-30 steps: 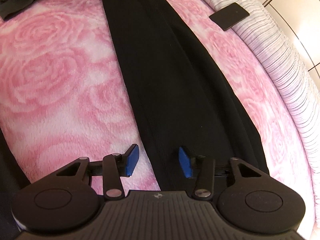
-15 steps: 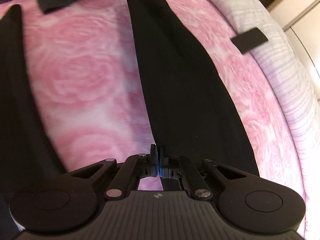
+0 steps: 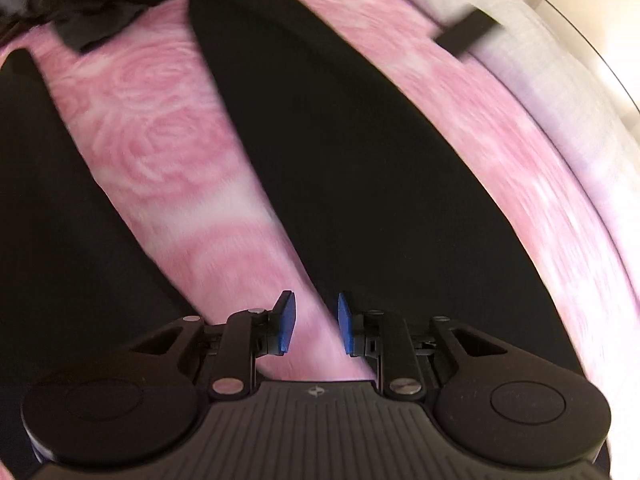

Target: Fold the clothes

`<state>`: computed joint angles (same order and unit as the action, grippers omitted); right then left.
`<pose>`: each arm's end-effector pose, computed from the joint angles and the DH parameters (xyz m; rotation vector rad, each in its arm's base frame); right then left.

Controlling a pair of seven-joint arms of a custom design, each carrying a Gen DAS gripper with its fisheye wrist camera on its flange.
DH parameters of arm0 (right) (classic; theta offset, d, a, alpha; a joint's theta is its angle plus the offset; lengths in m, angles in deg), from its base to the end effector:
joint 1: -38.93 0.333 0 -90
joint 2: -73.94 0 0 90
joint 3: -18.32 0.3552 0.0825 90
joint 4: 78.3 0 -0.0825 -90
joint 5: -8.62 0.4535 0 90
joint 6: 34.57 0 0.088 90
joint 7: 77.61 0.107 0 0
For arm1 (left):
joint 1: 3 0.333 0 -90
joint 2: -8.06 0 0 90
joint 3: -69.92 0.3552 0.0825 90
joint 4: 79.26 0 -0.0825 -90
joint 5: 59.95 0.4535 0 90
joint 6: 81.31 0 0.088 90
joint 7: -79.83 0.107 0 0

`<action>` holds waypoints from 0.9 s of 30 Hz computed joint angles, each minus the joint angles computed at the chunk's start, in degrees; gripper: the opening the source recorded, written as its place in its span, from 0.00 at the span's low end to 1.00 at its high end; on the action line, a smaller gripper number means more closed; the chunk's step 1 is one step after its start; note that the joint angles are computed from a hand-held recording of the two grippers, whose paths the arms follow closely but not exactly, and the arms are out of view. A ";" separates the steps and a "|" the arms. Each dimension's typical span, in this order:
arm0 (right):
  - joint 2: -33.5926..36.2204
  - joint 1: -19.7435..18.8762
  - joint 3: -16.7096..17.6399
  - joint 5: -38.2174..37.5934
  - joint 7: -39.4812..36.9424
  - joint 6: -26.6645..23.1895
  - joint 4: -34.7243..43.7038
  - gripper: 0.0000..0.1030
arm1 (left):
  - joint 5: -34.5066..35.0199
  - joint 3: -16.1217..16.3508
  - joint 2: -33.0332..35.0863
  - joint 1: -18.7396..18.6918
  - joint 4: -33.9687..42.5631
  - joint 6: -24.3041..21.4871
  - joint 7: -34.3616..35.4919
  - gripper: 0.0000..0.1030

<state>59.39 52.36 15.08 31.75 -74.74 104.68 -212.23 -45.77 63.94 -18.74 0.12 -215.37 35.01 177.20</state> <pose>0.5369 0.0967 0.4762 -2.7414 0.1853 -0.4189 0.4700 -0.0131 0.5207 -1.7373 2.2771 0.1786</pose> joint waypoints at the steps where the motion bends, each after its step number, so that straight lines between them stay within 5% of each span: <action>1: -0.41 -1.09 -0.11 -1.04 2.20 0.39 -0.10 0.23 | 0.70 -0.58 -0.57 0.04 -0.13 0.44 -0.85 0.33; 7: 0.27 -9.11 -1.58 -10.92 17.27 4.38 1.36 0.24 | -1.27 -3.54 -0.07 -3.16 1.98 4.61 -7.55 0.42; 13: 8.26 -17.51 -5.34 -18.06 30.34 5.10 10.40 0.29 | -4.61 -7.83 7.09 -9.67 7.67 10.05 -13.55 0.48; 19: 21.54 -26.51 -9.21 -7.12 38.56 -2.54 26.84 0.39 | 0.54 -13.19 21.30 -16.63 18.94 16.84 -23.74 0.61; 27: 35.33 -41.48 -6.63 13.53 42.79 -14.80 43.67 0.46 | 4.08 -13.17 46.27 -28.65 45.88 13.66 -20.84 0.61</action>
